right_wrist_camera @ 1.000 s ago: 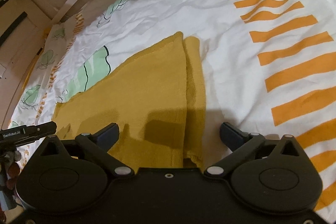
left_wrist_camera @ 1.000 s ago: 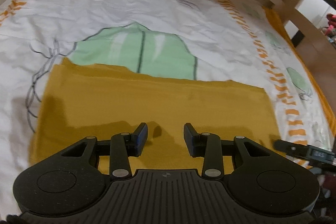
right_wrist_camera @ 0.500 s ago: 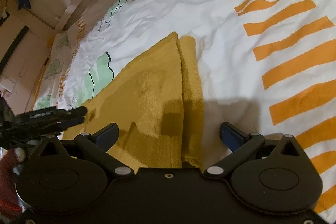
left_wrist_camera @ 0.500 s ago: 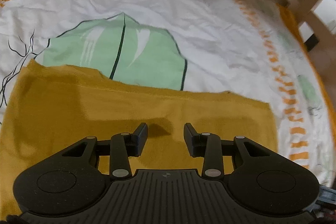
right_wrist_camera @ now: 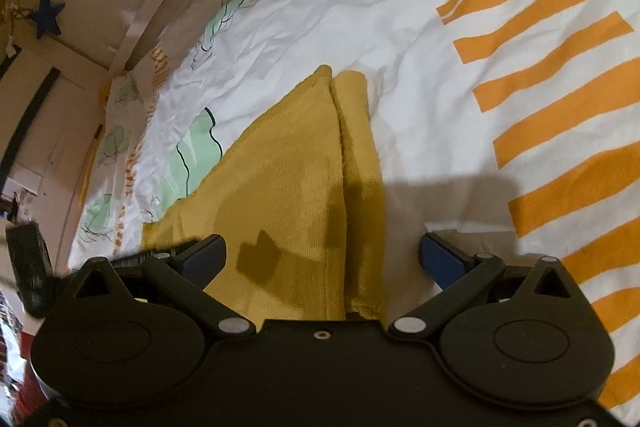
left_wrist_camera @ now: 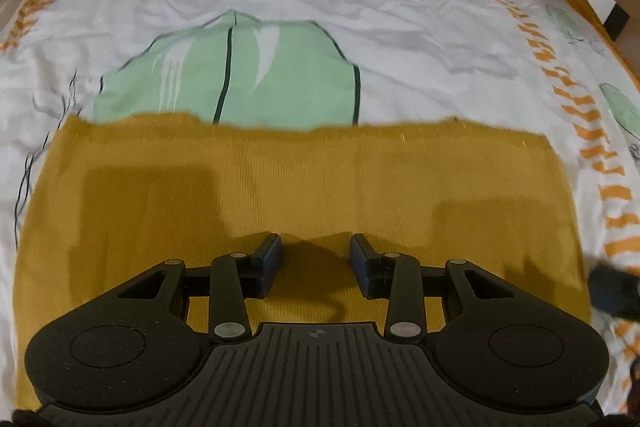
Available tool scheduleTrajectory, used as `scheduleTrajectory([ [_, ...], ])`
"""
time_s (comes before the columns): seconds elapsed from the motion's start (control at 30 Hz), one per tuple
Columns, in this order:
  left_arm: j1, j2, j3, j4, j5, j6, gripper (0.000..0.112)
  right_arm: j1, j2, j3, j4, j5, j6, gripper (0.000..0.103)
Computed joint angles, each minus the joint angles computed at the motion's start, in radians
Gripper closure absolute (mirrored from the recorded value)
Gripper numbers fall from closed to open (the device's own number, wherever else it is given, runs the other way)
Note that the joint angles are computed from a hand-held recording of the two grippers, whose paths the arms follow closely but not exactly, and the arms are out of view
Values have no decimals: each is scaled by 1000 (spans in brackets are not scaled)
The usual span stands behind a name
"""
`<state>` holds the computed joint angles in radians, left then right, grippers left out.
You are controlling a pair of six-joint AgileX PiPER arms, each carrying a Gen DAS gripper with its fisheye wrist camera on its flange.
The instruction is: Fold small clothes
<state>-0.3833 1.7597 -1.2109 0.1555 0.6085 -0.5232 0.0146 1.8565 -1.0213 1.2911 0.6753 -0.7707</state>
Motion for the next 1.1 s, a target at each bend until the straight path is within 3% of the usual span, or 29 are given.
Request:
scheduleTrajectory([
  [0.43, -20, -231, 306, -100, -87, 11, 75, -65, 48, 24, 168, 96, -131, 0],
  [0.73, -57, -305, 386, -129, -97, 13, 74, -66, 81, 26, 261, 141, -236, 0],
  [1.1, 14, -302, 411, -317, -137, 238, 72, -41, 134, 14, 361, 198, -379, 0],
])
